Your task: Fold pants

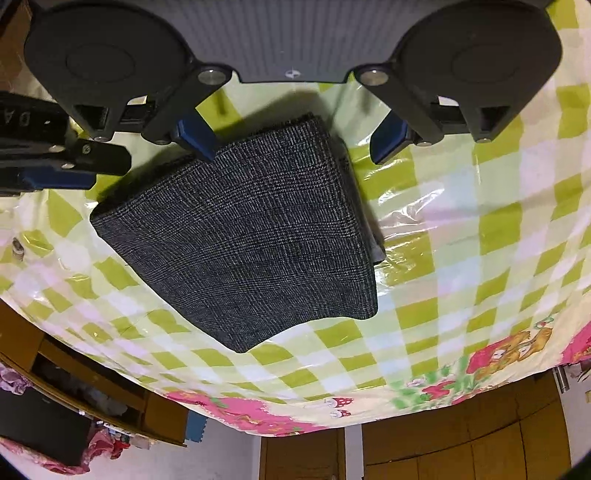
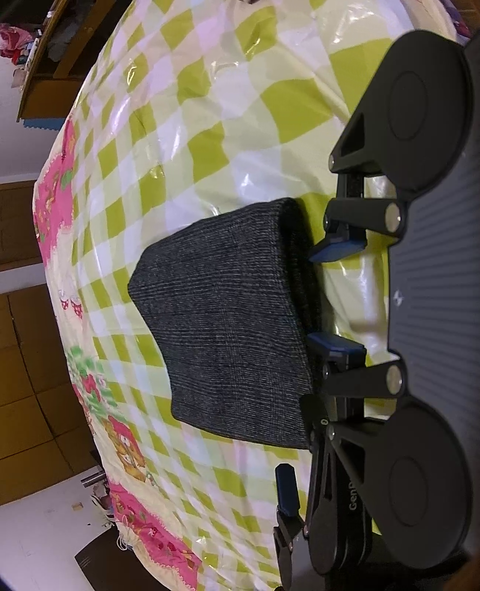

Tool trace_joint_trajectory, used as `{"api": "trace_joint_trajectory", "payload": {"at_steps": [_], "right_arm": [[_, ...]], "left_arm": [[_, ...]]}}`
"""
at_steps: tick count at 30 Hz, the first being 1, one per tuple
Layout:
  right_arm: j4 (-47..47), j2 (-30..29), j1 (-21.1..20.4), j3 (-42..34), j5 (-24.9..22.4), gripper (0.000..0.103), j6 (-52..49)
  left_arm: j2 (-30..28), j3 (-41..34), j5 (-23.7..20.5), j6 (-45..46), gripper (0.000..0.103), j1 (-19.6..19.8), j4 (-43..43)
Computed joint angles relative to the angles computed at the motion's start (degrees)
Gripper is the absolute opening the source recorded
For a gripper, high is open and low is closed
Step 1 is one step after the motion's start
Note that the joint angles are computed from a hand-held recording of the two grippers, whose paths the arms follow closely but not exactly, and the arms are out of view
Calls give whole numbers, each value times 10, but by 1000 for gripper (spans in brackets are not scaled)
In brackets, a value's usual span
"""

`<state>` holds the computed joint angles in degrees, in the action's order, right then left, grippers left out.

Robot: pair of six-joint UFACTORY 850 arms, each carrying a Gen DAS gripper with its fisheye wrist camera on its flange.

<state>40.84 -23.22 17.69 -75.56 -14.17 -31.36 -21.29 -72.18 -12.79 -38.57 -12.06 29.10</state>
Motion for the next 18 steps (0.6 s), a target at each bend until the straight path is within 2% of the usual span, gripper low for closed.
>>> {"api": "trace_joint_trajectory", "payload": {"at_steps": [4, 10, 18], "right_arm": [[-4, 4, 4, 6, 1, 44, 6], [-11, 10, 9, 15, 1, 44, 20], [-48, 14, 14, 17, 0, 44, 58]], "left_arm": [[6, 5, -1, -9, 101, -4, 4], [10, 8, -23, -61, 102, -11, 62], [16, 15, -20, -42, 102, -8, 35]]}}
